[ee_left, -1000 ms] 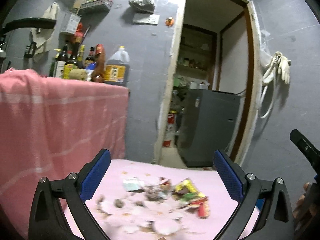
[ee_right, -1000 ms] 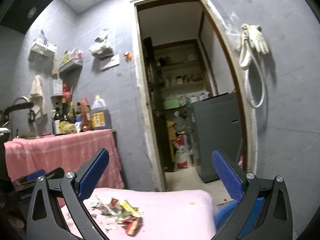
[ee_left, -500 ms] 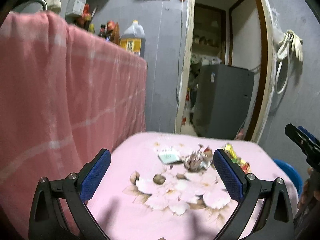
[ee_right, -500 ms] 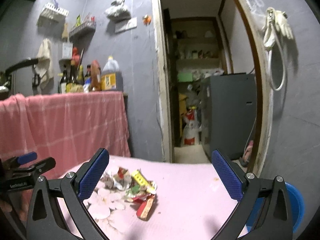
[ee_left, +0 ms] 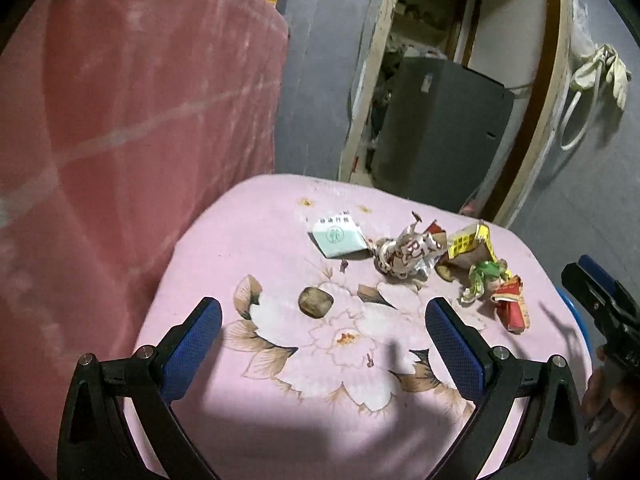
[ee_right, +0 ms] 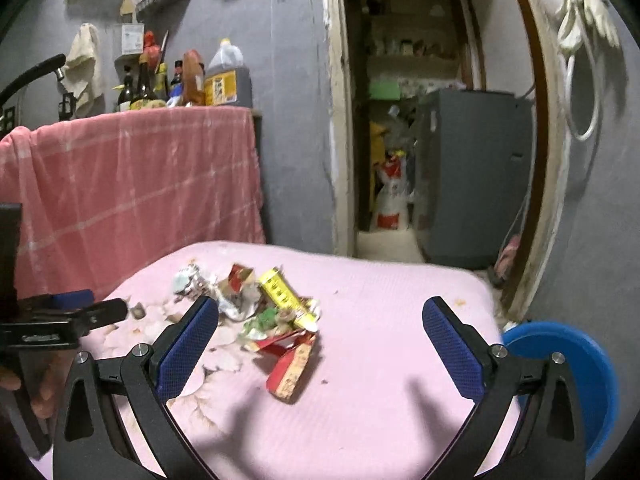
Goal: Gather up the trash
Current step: 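Grasp the small stone with the left tool while the right tool grasps the red wrapper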
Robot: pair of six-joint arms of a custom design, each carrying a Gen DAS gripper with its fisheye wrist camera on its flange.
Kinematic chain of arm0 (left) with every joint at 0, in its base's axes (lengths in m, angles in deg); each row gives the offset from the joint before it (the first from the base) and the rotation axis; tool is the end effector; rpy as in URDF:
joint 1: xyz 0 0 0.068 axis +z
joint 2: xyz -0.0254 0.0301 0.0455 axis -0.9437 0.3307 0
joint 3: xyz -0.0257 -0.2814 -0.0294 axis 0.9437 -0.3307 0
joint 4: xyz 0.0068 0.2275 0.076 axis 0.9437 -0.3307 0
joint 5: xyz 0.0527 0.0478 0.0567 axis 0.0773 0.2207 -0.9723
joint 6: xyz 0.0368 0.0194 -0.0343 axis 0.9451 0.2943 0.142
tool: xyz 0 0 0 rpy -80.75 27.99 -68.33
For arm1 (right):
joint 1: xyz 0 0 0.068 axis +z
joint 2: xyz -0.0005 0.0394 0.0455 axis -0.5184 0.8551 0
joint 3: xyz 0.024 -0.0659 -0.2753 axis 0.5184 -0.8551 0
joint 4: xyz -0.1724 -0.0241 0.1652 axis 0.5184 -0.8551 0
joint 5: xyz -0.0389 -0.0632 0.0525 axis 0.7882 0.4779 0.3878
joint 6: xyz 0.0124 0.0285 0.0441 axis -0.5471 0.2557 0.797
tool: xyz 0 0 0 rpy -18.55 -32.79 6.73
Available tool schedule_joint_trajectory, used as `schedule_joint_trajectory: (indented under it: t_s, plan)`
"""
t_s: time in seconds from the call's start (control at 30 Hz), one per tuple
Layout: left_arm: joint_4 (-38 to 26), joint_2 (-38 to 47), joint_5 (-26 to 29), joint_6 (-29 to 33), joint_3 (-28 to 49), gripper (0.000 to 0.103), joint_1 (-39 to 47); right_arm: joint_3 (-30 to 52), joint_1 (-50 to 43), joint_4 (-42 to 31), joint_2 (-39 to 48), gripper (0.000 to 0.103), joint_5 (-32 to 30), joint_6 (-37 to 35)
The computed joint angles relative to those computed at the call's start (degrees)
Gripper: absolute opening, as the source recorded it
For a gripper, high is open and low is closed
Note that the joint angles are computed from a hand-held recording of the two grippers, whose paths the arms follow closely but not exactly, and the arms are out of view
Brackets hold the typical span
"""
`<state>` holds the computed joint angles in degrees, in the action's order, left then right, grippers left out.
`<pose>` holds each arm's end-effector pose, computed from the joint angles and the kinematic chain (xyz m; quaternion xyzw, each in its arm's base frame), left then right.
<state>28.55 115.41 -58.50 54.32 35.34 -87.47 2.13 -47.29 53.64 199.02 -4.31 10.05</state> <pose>0.2975 -0.0859 0.1057 -0.0336 0.8972 -0.0876 0.4315 0.3100 -0.0682 0.1124 -0.1302 0.8318 0.1266 0.5246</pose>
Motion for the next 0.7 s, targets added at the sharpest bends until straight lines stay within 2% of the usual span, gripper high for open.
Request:
schedule_joint_trajectory:
  t_s: [0.1,0.27,0.33,0.4,0.47,0.53,0.6,0.7]
  plan:
    - [-2.7,1.0,2.0,0.7,2.3,0.085,0.5,2.4,0.6,-5.5,0.4,0.087,0.0,-1.8]
    - [-5.8,3.0,4.2,1.0,5.1,0.061,1.0,6.8,2.7,-14.8,2.5,0.075,2.3,-5.7]
    - [-6.8,3.8,5.8,0.8,6.1,0.055,1.8,8.2,3.2,-17.9,3.1,0.073,2.7,-6.9]
    - [-6.8,4.2,7.1,0.5,6.4,0.053,2.6,9.5,3.5,-20.2,3.9,0.064,3.1,-7.4]
    - [-6.6,4.3,8.1,0.2,6.5,0.048,3.3,11.2,3.5,-22.6,5.0,0.061,3.2,-7.7]
    - [-7.2,4.5,8.1,-0.1,7.0,0.04,3.5,13.0,3.5,-25.2,6.1,0.057,3.3,-7.9]
    - [-8.0,4.5,7.9,-0.3,7.3,0.037,3.8,14.0,3.4,-26.9,6.5,0.049,3.0,-8.4]
    - [-7.9,4.3,8.0,-0.3,7.1,0.03,4.0,14.2,3.3,-27.6,6.4,0.046,2.5,-8.9]
